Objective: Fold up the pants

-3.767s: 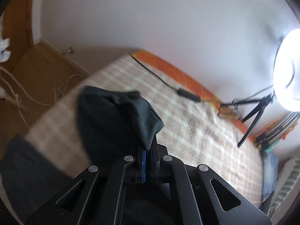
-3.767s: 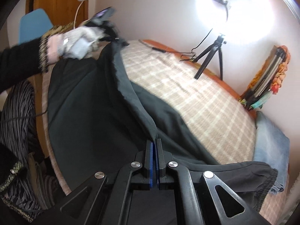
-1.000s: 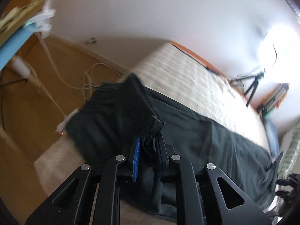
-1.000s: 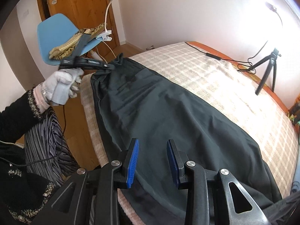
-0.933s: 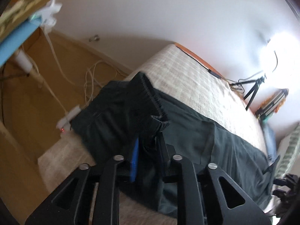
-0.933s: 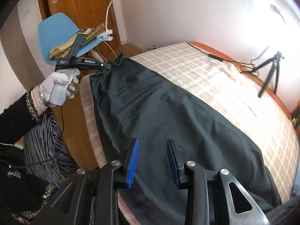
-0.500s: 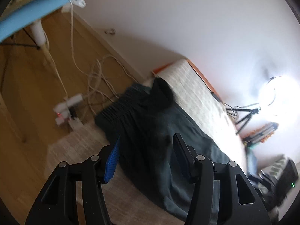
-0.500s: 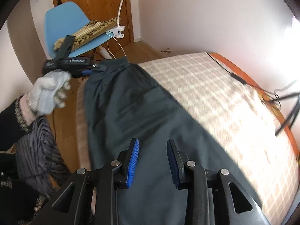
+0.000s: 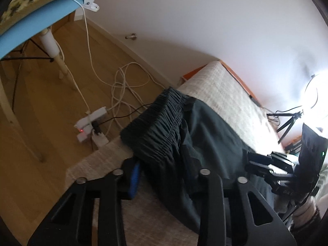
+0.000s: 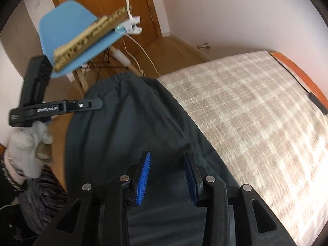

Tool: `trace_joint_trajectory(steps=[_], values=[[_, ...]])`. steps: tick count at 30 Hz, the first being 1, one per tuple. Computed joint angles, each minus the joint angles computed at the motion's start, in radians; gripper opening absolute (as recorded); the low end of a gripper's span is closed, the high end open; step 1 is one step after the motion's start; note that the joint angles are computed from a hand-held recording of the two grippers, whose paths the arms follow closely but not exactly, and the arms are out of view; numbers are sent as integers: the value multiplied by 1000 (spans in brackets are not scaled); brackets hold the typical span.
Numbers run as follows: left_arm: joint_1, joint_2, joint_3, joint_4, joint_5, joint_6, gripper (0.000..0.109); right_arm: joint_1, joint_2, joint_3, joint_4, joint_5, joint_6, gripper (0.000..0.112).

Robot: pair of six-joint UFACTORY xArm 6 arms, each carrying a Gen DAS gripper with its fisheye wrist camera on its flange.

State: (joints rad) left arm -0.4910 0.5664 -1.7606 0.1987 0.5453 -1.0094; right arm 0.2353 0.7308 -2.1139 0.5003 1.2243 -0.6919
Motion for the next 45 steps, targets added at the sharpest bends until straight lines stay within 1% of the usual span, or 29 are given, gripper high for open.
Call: trace_joint_trajectory(steps=[2, 5, 7, 9, 11, 13, 14, 15, 16, 19, 20, 22, 24, 27, 29, 30, 31, 33, 34, 35, 36, 38, 41, 43, 45], values=[[-2, 1, -9, 42, 21, -5, 22, 2, 15, -17, -10, -16, 10, 35], [-3, 1, -13, 77, 27, -5, 20, -5, 29, -39, -1, -24, 18, 37], [-6, 11, -31, 87, 41, -1, 20, 5, 38, -45, -59, -50, 18, 46], [-7, 16, -40, 96, 44, -1, 18, 6, 52, -69, -75, -28, 9, 50], [-10, 21, -53, 109, 58, 2, 17, 3, 49, -67, -71, -23, 1, 46], [-12, 23, -59, 122, 64, 1, 16, 2, 48, -71, -67, -7, -7, 30], [-12, 23, -59, 125, 63, 0, 15, 3, 39, -59, -69, -7, -12, 25], [-12, 21, -57, 129, 58, -3, 14, 6, 22, -34, -75, -19, -24, 12], [-12, 20, -58, 129, 53, -3, 13, 12, -11, 17, -89, -55, -46, 3], [-15, 15, -63, 183, 33, -35, 11, 19, -77, 108, -110, -146, -78, 0], [-18, 15, -77, 234, 44, -57, 11, 18, -86, 114, -103, -169, -74, 0], [-18, 25, -108, 282, 67, -72, 11, 8, -80, 81, -65, -175, -61, 0], [-7, 30, -108, 257, 61, -68, 11, 10, -61, 45, -64, -191, -38, 0], [10, 51, -117, 189, 87, -37, 11, 22, -25, 3, -95, -196, -5, 0], [17, 60, -122, 144, 111, -6, 11, 25, 8, -34, -106, -156, 9, 0], [19, 57, -115, 136, 111, -4, 13, 24, 23, -53, -107, -124, 14, 0], [18, 54, -112, 135, 115, -6, 15, 27, 21, -42, -116, -125, 23, 2], [16, 48, -113, 162, 134, -37, 26, 26, 0, -1, -121, -150, 34, 10], [15, 43, -111, 173, 139, -56, 29, 20, -12, 12, -101, -147, 34, 24], [17, 34, -100, 176, 134, -76, 35, 15, -32, 36, -85, -156, 32, 32], [21, 24, -80, 164, 110, -90, 37, 8, -53, 59, -65, -161, 27, 37], [23, 9, -55, 152, 79, -113, 37, -9, -107, 113, -27, -175, 22, 36], [12, -3, -53, 194, 75, -138, 37, -38, -197, 201, 19, -200, 38, 41], [4, -14, -47, 220, 57, -140, 37, -60, -269, 277, 38, -227, 46, 51], [-3, -35, -19, 258, 12, -170, 48, -80, -340, 354, 41, -266, 54, 59]])
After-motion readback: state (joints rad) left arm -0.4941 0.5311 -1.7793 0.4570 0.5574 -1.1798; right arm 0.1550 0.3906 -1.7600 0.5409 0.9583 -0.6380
